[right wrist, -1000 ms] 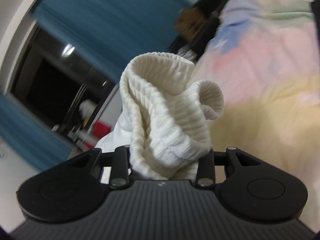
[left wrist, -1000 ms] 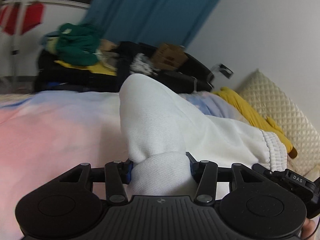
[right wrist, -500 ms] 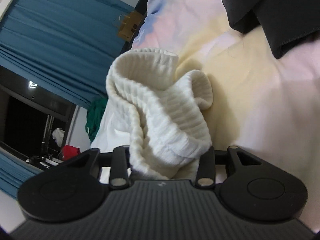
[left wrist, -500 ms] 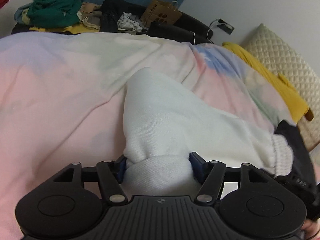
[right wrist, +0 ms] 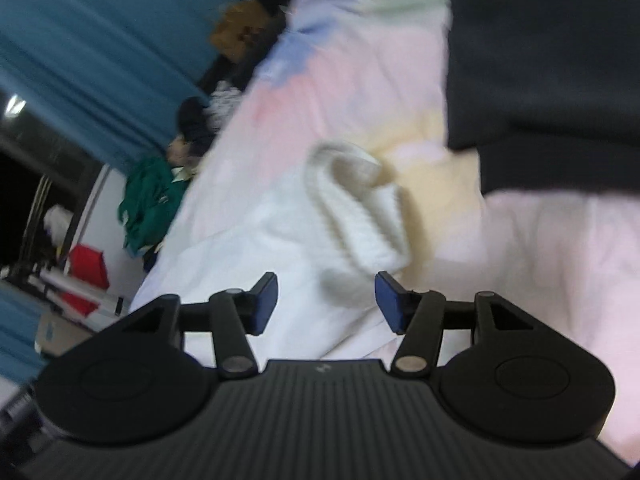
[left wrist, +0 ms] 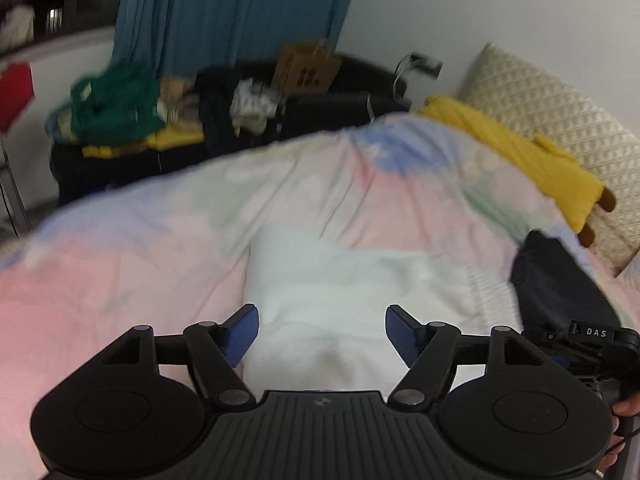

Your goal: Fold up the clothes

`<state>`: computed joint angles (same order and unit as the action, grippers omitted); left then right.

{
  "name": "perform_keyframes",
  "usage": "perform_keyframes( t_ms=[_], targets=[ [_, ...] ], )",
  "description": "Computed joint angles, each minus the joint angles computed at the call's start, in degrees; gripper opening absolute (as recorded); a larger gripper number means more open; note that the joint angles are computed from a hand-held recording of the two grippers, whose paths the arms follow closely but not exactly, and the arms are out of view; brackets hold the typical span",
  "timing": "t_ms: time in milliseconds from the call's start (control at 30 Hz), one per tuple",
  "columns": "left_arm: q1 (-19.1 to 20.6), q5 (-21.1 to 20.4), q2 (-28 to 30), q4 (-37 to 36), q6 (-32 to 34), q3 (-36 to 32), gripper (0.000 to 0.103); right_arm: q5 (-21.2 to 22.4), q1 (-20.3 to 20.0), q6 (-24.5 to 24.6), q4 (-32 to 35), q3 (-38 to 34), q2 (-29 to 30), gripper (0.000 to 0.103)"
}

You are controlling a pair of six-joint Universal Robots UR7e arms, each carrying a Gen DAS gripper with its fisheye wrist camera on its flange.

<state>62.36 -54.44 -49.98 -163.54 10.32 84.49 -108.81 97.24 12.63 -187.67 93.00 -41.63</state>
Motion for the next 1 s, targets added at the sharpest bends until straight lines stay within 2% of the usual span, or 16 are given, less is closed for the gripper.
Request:
perform_keyframes(
  t_ms=[133, 200, 233, 300, 367, 400, 433, 467, 533, 567, 733, 867, 1000],
  targets=[
    [-5.6, 4.0, -6.8, -3.2, 0.1, 8.6, 0.076, -0.6, 4.2, -4.5, -2.9, 5.4, -4.8, 0.057],
    [-8.8, 6.7, -10.3, -5.3, 0.3, 13.1, 0.083, -1.3, 6.5, -6.8, -4.4, 6.5, -5.9, 0.06],
    [-10.3, 8.0, -11.9, -5.9, -0.2, 15.2, 0.085, -2.1, 7.6, -7.4, -5.1, 7.6, -6.8, 0.066],
    [-13.2, 10.7, -15.2, -6.0, -1.6, 19.2, 0.086, -3.5, 10.0, -8.8, -7.2, 9.8, -8.1, 0.071],
    [-16.1, 13.4, -18.4, -7.7, -1.6, 23.7, 0.097, -5.3, 12.2, -10.7, -9.6, 11.1, -8.4, 0.078],
    [-17.7, 14.7, -20.0, -8.6, -1.5, 25.9, 0.099, -5.6, 13.2, -11.6, -11.2, 12.5, -8.9, 0.087],
    [-19.3, 16.1, -21.6, -9.4, -1.5, 28.0, 0.102, -5.8, 14.1, -12.4, -12.7, 13.7, -9.4, 0.086],
    [-21.0, 17.7, -23.1, -10.4, -1.6, 30.3, 0.103, -5.7, 14.8, -13.1, -13.5, 15.0, -9.9, 0.088],
    [-24.0, 21.6, -25.5, -12.2, -2.5, 34.3, 0.103, -7.4, 16.6, -14.3, -14.5, 16.8, -10.3, 0.101],
    [-25.5, 23.4, -26.9, -12.2, -3.4, 36.3, 0.103, -8.6, 17.6, -15.3, -16.0, 17.6, -10.2, 0.103],
    [-31.9, 29.2, -35.3, -5.7, -12.3, 45.1, 0.103, -15.3, 22.7, -23.5, -25.0, 20.5, -7.4, 0.103],
    [-35.6, 31.6, -42.2, -0.7, -20.0, 51.8, 0.103, -16.4, 25.4, -28.2, -32.8, 22.4, -4.2, 0.103],
    [-37.4, 33.7, -47.5, 3.9, -24.1, 57.6, 0.103, -16.1, 26.8, -32.5, -38.2, 23.0, -0.6, 0.103]
  ],
)
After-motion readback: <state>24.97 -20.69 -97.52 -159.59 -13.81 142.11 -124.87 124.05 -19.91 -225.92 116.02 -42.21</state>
